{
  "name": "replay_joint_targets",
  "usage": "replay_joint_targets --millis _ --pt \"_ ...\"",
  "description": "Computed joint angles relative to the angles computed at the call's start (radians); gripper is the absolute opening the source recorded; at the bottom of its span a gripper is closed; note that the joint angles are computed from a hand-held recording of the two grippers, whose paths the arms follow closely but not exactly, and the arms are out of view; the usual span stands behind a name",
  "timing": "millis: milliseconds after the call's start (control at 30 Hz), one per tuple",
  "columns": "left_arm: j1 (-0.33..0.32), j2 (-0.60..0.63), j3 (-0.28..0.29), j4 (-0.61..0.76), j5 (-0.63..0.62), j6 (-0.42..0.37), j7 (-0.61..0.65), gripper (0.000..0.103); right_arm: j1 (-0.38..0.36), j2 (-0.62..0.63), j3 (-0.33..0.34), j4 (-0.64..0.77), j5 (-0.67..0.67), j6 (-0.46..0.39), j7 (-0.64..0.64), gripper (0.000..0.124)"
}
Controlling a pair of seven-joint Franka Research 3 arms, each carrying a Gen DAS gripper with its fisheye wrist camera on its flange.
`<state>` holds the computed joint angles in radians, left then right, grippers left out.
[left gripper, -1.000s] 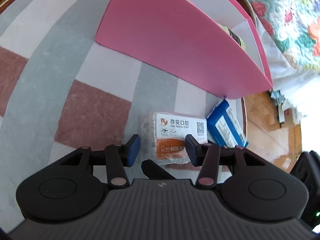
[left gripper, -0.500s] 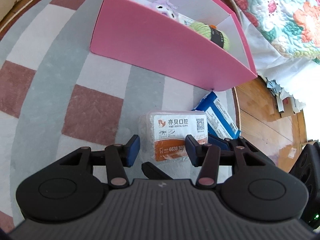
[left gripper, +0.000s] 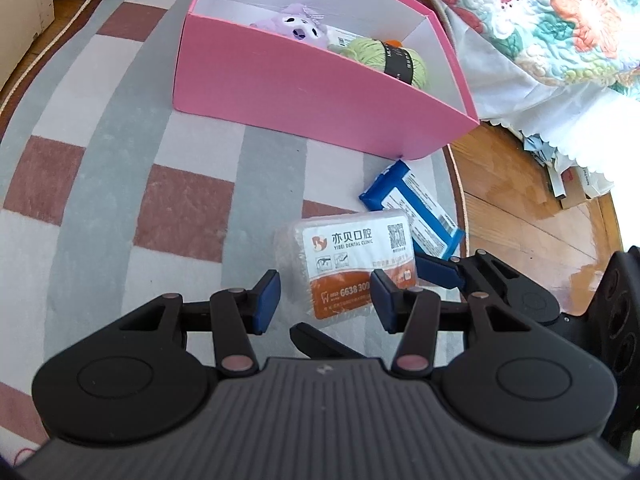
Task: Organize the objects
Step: 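Lift the clear plastic box with the left gripper and carry it toward the pink box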
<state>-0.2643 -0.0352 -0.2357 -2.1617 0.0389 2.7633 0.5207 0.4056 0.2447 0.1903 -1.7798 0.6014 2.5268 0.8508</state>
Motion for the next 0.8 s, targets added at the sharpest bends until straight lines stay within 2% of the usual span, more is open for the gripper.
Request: replay_joint_targets --millis 200,433,533,733,800 --pt "-0.006 -0.042 -0.001 -0.040 -0.014 0.020 -0.041 0.048 -0.005 -0.021 0.001 0.002 0.005 -0.039 -0.035 0.097" --pt "0.003 -0.081 -0.007 -0.056 0.069 0.000 -0.123 0.048 -0.004 -0.043 0.001 0.001 0.033 -0.066 -0.096 0.096" --pt "0.007 -0.094 -0.006 -0.063 0.090 0.011 -0.145 0.048 0.001 -0.055 0.000 -0.007 0.041 -0.050 -0.115 0.096" --pt "0.026 -0.118 -0.018 -0.056 0.189 -0.009 -0.206 0.048 0.007 -0.068 -0.003 -0.008 0.046 -0.025 -0.139 0.083" --pt "0.033 -0.127 -0.021 -0.052 0.224 -0.023 -0.226 0.048 0.009 -0.072 -0.005 -0.011 0.042 -0.016 -0.134 0.072"
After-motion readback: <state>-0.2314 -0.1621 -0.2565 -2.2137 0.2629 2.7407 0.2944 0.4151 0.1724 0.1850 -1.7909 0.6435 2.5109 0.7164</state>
